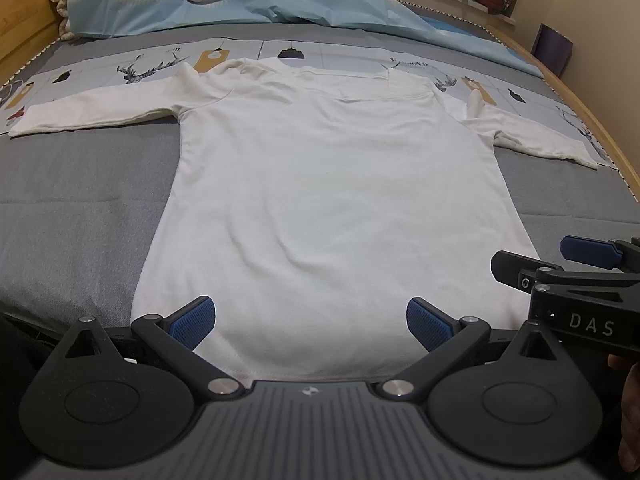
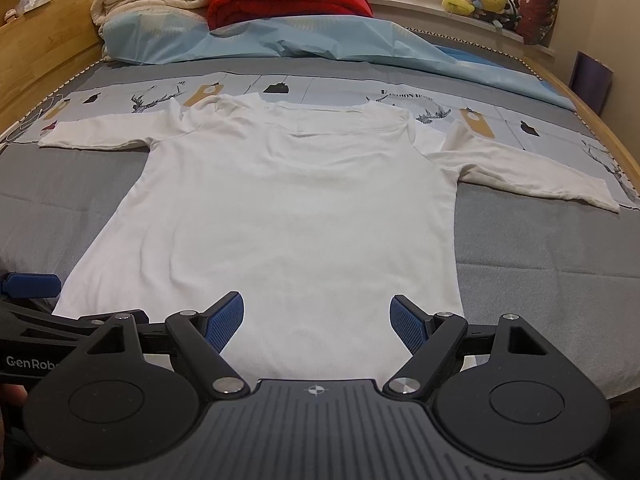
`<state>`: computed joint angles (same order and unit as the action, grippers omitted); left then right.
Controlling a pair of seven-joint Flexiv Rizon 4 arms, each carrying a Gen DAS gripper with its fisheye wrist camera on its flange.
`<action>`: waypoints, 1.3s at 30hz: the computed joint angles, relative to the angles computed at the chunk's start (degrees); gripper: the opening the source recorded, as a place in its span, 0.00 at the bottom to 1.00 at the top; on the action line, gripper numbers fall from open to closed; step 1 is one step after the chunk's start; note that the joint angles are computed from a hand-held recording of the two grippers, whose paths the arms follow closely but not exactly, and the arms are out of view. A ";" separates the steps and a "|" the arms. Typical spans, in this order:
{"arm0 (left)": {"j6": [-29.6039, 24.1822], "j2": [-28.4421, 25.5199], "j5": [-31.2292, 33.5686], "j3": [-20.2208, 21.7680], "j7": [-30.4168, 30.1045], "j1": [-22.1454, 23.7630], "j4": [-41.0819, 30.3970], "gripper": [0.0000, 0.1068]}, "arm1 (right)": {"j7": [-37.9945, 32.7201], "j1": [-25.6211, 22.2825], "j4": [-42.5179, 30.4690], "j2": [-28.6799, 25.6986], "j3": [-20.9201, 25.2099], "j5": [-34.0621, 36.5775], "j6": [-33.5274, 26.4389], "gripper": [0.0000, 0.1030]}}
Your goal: Fold small clothes
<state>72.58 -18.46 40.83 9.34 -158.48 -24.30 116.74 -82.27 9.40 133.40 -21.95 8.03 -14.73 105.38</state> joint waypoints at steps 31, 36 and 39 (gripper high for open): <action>0.20 0.05 0.36 0.01 -0.43 0.07 0.28 0.96 | -0.99 2.08 0.14 0.26 -1.70 1.44 0.18 0.79; -0.41 -0.10 1.06 0.28 -1.13 -0.37 -0.12 0.96 | -1.71 5.43 0.80 -0.09 -4.60 3.77 2.16 0.79; -2.13 0.10 3.56 0.71 -2.31 -1.42 -0.96 0.95 | -2.59 8.35 1.24 0.07 -7.21 6.07 3.25 0.78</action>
